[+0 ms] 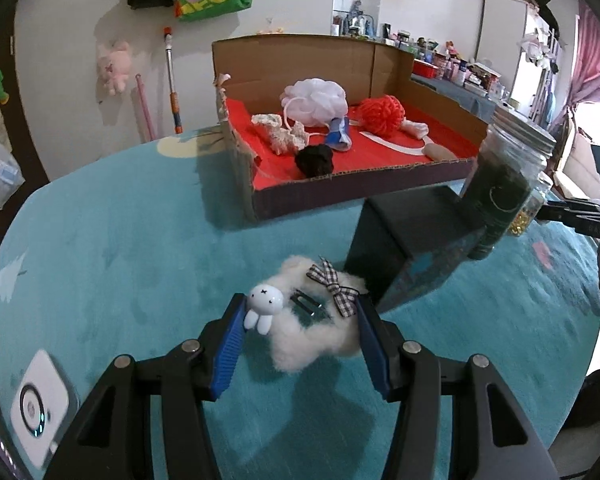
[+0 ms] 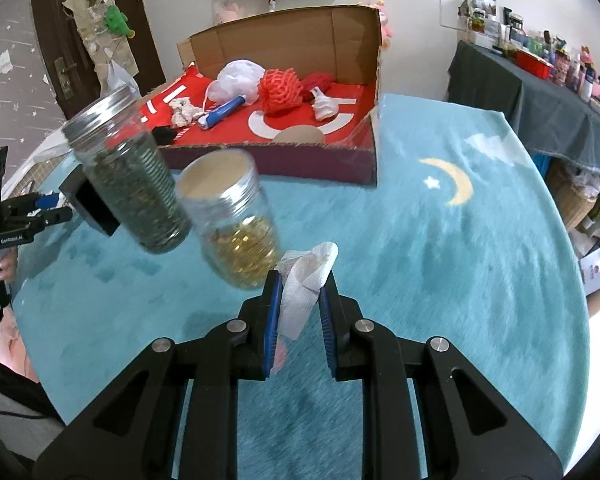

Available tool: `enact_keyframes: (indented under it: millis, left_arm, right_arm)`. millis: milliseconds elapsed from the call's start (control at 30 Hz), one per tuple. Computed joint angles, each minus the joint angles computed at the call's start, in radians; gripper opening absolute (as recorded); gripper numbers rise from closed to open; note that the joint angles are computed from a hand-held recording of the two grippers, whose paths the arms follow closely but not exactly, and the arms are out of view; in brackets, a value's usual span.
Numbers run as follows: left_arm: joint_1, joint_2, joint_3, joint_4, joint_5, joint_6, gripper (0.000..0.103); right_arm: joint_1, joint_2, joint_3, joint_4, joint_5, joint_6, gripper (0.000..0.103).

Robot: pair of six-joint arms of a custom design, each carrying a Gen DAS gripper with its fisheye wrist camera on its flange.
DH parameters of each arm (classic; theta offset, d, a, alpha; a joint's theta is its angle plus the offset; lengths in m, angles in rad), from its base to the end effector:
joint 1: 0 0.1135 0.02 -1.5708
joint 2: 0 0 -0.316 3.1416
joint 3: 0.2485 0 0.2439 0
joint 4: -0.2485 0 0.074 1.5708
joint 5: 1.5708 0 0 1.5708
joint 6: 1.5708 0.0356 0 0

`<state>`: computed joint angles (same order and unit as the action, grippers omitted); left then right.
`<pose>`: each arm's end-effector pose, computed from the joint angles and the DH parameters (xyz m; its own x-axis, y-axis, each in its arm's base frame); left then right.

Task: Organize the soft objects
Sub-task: 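Carry the bunny plush with the left tool while the right tool carries the tissue into the box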

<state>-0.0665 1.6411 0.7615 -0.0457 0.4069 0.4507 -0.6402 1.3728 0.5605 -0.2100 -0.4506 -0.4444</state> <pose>0.3017 -0.0342 0.1996 -0.5874 0.4400 -0.6792 0.6160 0.7874 -0.0225 0.1851 -0.1186 0.2025 -0.7707 0.0915 -0.6305 0.0269 0.9934 0.1114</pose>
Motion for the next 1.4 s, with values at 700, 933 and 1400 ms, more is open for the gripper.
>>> enact_keyframes:
  millis: [700,933,1400]
  left_arm:
    - [0.01,0.081,0.272,-0.225,0.125,0.084,0.056]
    - [-0.075,0.104,0.378,-0.286,0.122,0.085,0.056]
    - [-0.264,0.389,0.85,-0.603,0.044,0.028,0.056]
  right_arm:
    - [0.012,0.143,0.233,-0.127,-0.092,-0.079,0.018]
    - [0.052,0.188,0.341,-0.184,-0.13,-0.074,0.018]
    - [0.261,0.448,0.689,-0.368,-0.108,-0.011,0.018]
